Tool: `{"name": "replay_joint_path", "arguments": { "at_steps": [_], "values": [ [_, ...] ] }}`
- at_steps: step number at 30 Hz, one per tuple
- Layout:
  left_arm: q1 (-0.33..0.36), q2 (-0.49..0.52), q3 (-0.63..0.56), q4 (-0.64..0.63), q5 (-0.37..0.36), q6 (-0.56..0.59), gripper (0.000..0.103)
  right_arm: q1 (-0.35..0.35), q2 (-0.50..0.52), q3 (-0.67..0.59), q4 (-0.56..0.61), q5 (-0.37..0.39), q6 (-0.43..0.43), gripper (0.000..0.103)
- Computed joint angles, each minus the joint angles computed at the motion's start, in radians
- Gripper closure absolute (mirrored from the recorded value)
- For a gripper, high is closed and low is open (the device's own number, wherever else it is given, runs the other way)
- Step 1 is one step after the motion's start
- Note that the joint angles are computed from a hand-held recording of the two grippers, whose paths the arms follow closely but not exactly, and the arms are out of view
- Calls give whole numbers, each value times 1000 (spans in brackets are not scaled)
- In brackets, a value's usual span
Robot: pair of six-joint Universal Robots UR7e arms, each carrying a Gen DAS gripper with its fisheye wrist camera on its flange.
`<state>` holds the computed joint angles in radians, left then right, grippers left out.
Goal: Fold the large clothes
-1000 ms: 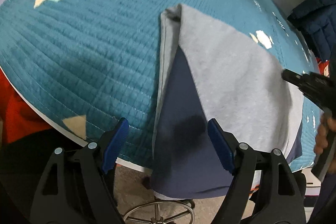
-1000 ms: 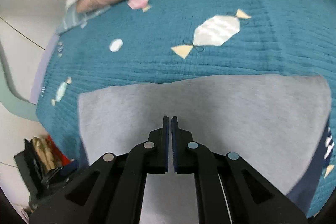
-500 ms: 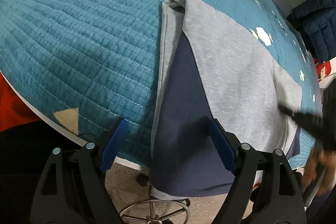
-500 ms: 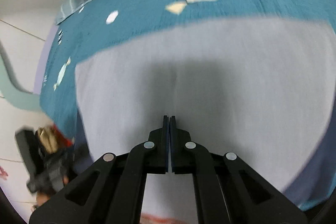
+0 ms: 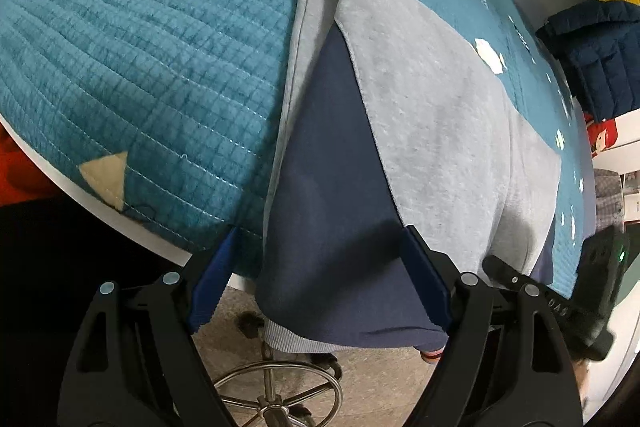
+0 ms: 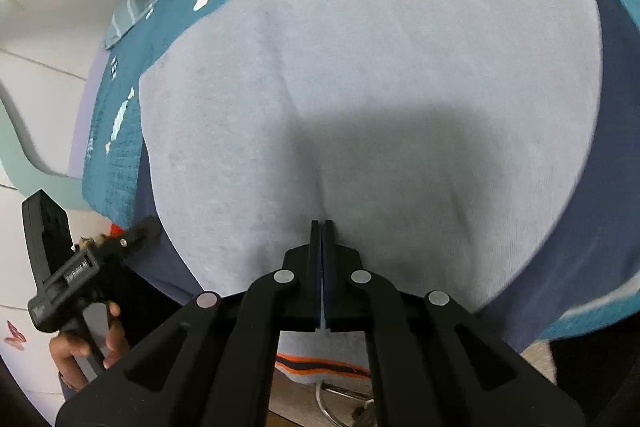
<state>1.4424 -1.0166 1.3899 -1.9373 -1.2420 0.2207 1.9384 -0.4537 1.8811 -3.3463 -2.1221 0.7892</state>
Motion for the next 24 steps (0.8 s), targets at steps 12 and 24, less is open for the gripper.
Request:
{"name": "replay_joint_path", "arguments": {
  "at_steps": [12,24],
  "values": [
    [20,-10,1,30,-42,-6,22,63,45,-34,-55,-73,-51,84],
    [25,-15,-16,63,-94,33,65,143,142,-194,59,-209,-225,61]
  ]
}}
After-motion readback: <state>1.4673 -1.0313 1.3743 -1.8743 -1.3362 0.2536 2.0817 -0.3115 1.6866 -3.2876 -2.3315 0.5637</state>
